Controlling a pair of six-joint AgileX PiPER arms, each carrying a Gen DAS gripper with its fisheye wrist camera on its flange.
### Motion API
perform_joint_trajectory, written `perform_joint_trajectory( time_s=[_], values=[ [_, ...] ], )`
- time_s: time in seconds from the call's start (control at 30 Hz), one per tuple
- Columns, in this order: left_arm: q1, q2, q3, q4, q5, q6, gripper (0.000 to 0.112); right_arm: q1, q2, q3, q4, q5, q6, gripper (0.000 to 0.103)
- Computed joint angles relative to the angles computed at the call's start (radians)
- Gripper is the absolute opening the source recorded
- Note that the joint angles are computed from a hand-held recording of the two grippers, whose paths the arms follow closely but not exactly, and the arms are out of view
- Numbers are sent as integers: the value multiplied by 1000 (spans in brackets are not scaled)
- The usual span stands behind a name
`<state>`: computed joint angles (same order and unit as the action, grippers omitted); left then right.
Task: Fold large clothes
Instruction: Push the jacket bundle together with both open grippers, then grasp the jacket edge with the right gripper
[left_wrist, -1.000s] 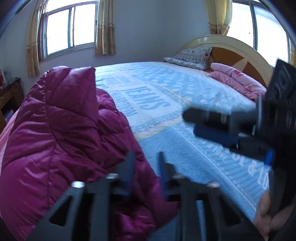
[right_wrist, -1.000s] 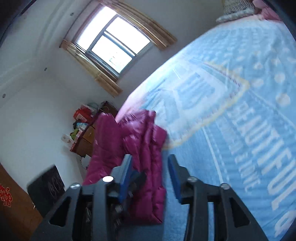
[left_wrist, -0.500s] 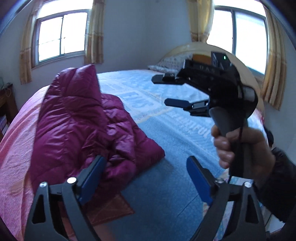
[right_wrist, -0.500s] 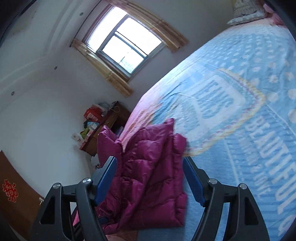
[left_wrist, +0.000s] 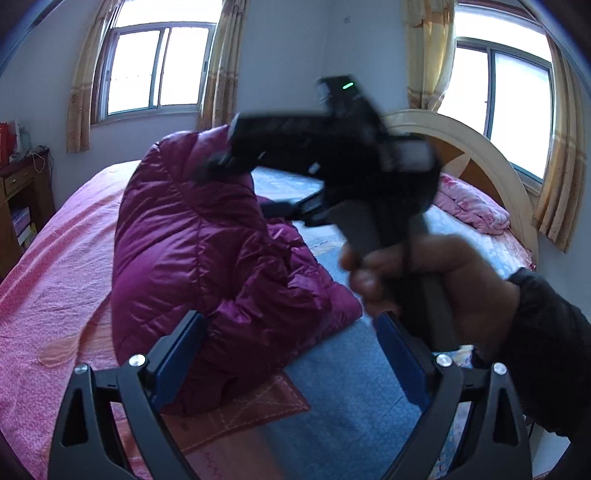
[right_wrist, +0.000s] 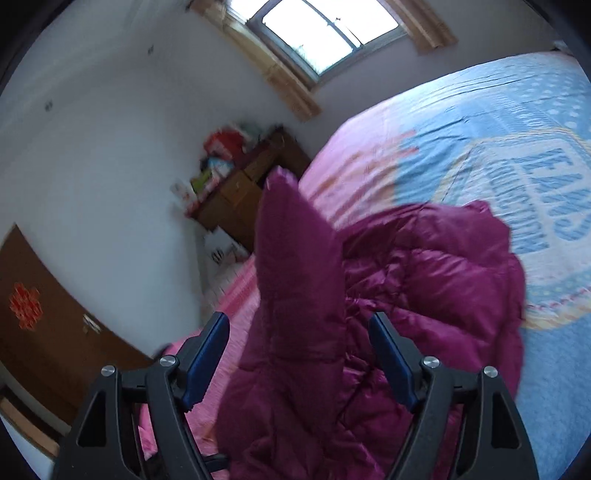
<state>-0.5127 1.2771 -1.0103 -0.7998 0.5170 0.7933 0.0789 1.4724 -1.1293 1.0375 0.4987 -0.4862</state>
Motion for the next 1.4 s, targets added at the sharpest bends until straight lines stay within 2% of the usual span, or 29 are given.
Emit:
perform_joint_trajectory(
  time_s=[0.03,0.07,0.1,0.23,0.27,0.33,0.43,0.47,0.53,0.57,0.63,0.7,0.83,0.87,0.9,0.93,1.0,1.07,1.1,1.17,1.23,1.27,1.3,1.33,1.4],
  values=[
    [16,-7,4,-24,4,30,96,14,23,-25,-42,5,22,67],
    [47,-18,2,-49,18,62,96,32,41,-43,-65,3,7,27],
    [96,-25,-8,-85,46,101,96,41,52,-57,-74,9,-4,19],
    [254,22,-72,-271,98,209,96,17,-12,-36,-89,-13,-42,16],
    [288,47,-101,-302,109,204,96,-11,-29,-27,-81,-2,-54,16],
    [305,113,-181,-270,87,119,96,-99,-47,-13,-38,42,-95,16],
    [254,228,-325,-80,5,-123,96,-252,-22,22,108,146,-227,16],
    [225,276,-384,4,-6,-223,96,-301,1,38,164,179,-279,16],
    [160,364,-495,189,-18,-423,96,-348,41,85,246,179,-370,16],
    [126,402,-541,269,-20,-501,96,-366,66,108,277,182,-402,16],
    [67,459,-606,380,-15,-604,96,-407,120,164,414,240,-512,16],
    [-13,492,-623,541,-31,-718,96,-458,168,206,537,330,-610,16],
    [-129,585,-646,858,13,-930,98,-476,237,249,647,402,-702,17],
    [-146,591,-606,958,-20,-979,99,-483,246,247,645,411,-698,17],
    [-157,569,-531,1049,-92,-1047,99,-485,253,239,634,410,-686,17],
    [-162,555,-493,1101,-123,-1108,99,-485,261,234,634,410,-688,17],
    [-156,563,-504,1086,-99,-1117,102,-478,262,234,641,396,-699,17],
    [-142,571,-516,1022,-80,-1064,103,-450,212,230,598,311,-654,20],
    [-145,579,-532,1006,-66,-1056,103,-406,162,225,540,218,-580,21],
    [-142,584,-536,1009,-66,-1058,103,-353,13,239,341,18,-426,30],
    [-145,587,-539,1026,-65,-1073,103,-291,-127,263,141,-182,-330,30],
    [-150,587,-539,1040,-64,-1087,103,-260,-175,260,41,-253,-268,30],
    [-154,587,-537,1053,-64,-1098,103,-232,-196,239,-59,-284,-188,30],
    [-157,585,-534,1063,-65,-1107,103,-206,-194,196,-159,-276,-108,30],
    [-160,595,-550,1067,-57,-1109,103,-188,-120,51,-278,-148,-59,30]
  ],
)
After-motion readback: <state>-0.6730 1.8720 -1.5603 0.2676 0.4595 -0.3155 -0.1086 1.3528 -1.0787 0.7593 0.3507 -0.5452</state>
